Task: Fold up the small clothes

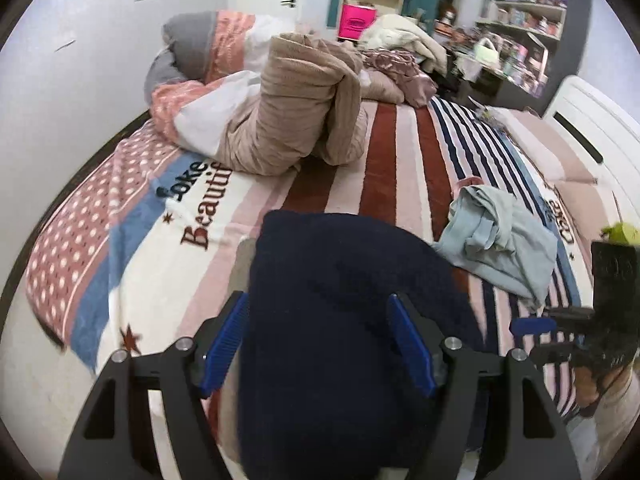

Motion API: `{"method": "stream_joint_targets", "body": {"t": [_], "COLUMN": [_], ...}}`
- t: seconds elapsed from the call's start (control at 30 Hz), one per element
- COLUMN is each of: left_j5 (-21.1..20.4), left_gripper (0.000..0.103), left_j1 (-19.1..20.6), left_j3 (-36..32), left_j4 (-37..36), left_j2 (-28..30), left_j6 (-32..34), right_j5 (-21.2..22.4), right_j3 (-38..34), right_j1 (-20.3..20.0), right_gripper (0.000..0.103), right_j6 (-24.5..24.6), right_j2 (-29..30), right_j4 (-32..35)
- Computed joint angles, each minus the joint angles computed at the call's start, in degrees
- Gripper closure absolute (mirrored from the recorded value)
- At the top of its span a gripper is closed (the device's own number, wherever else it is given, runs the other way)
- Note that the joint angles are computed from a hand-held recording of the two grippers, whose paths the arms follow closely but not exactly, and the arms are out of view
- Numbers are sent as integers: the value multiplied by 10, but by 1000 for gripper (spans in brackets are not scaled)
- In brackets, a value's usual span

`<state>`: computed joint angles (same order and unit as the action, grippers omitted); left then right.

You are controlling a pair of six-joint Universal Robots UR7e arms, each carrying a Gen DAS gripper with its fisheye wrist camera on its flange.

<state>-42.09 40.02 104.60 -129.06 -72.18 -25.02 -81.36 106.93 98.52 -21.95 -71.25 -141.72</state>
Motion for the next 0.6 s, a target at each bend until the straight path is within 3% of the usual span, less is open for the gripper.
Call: {"method": "stream_joint_targets", "body": {"t": [0.17,0.37,0.5,0.6], "left_j5": [30,63,60,72], "left_gripper": [35,35,34,29], "left_j1": [-51,-129,-182,-222], "left_j3": [30,45,57,55], "left_j4": [1,-2,-100,-185], "left_j2": [3,49,100,160], "left_j6": [-59,-102,-84,-63], "right_j5": [-5,-15,-14,-10], "right_j3": [43,117,163,197], "right_j1": [-11,-46,-86,-129], "right_gripper": [49,48,47,45], "right_j6": [-37,-96,-139,-175], "right_j2": [-62,-171,-261,-344], "right_j4": [3,-9,-6,2]}}
